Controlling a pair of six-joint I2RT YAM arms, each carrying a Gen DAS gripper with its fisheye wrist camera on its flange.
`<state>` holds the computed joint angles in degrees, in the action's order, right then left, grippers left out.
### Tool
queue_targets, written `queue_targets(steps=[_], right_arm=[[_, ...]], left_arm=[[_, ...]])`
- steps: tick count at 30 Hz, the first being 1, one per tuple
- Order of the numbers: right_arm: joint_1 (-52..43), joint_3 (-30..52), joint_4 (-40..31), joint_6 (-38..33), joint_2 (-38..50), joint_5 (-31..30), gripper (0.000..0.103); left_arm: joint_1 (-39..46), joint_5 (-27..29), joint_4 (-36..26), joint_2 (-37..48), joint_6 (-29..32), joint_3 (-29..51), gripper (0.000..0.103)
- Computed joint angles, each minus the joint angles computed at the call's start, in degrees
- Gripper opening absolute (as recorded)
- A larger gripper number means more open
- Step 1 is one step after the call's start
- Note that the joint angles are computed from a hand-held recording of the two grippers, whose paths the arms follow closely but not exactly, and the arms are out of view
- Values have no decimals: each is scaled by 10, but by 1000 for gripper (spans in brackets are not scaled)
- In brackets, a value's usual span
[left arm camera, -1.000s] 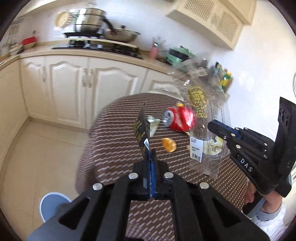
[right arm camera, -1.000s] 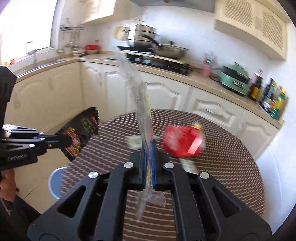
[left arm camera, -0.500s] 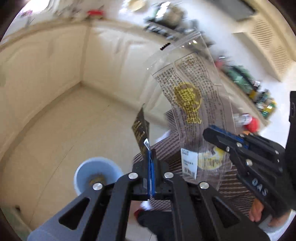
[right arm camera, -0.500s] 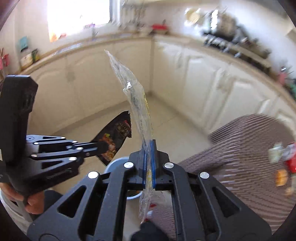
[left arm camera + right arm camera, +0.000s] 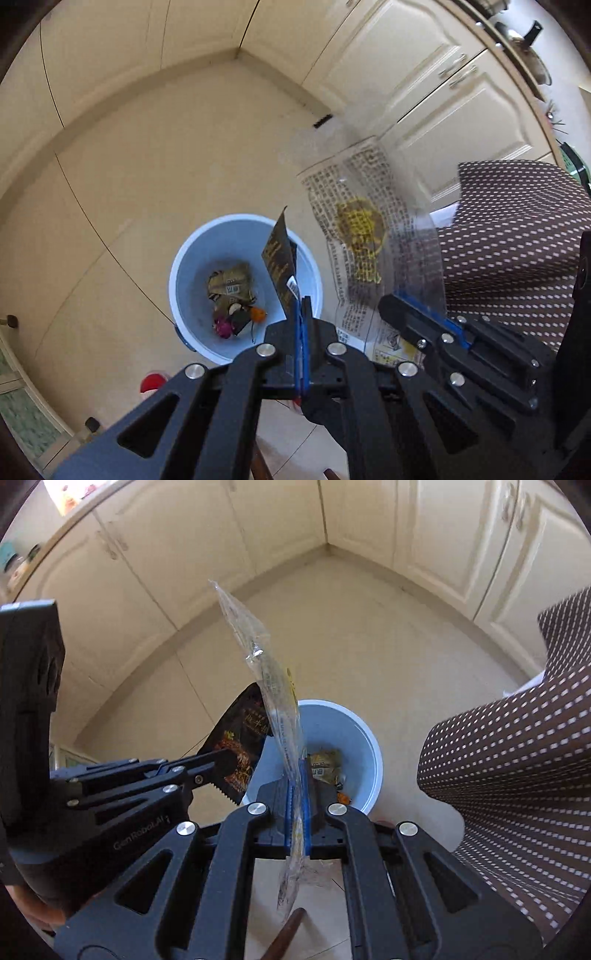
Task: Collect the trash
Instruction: 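Open the left gripper to drop the dark wrapper into the bin, then open the right gripper to drop the clear bag into the bin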
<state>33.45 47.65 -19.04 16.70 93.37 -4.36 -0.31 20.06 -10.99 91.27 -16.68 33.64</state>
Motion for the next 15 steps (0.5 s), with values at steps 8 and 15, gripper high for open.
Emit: queue_targets(steps=[8, 15], right_arm=[[-31, 24, 65, 10, 118, -19, 5], [-36, 40, 87, 22, 164, -28, 5]], left_arm=[[-6, 12, 95, 115, -19, 27, 14], [4, -32, 87, 130, -12, 30, 49]])
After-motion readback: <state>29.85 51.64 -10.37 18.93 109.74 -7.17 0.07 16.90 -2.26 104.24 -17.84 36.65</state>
